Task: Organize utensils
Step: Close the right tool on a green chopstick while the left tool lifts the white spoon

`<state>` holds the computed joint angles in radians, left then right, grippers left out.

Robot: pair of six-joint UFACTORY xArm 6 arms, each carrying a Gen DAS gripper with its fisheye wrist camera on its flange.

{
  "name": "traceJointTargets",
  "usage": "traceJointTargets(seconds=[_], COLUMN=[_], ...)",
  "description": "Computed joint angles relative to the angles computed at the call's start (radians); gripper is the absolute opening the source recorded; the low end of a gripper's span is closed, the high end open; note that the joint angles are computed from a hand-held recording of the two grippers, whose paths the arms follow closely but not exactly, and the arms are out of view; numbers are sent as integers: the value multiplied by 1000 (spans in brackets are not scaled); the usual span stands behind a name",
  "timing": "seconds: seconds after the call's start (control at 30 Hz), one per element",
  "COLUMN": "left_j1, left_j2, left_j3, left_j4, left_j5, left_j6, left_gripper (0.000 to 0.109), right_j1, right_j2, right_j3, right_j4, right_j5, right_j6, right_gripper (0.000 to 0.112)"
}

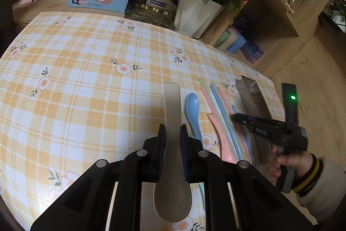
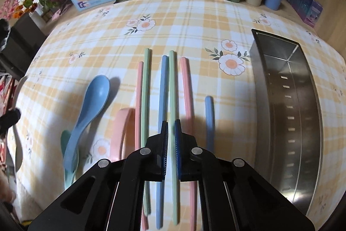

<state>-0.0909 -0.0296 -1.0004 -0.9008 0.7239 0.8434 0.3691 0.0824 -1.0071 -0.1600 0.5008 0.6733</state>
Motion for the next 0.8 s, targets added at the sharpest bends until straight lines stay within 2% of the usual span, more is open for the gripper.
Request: traceJointTargets(seconds=[0.4, 0.8], left_j1=[-18, -33], left_j2=[-21, -36], left_j3=[25, 56], left_j4=[-2, 5], left_j5=[-7, -2], left_j6=[2, -45], left_gripper=[13, 13], right_j1=[-5, 19], right_j2=[56, -34], right_j3=[-45, 103], right_j4=[22, -60], right_j5=[21, -94], right_j6=[1, 135], right_gripper=[7, 6])
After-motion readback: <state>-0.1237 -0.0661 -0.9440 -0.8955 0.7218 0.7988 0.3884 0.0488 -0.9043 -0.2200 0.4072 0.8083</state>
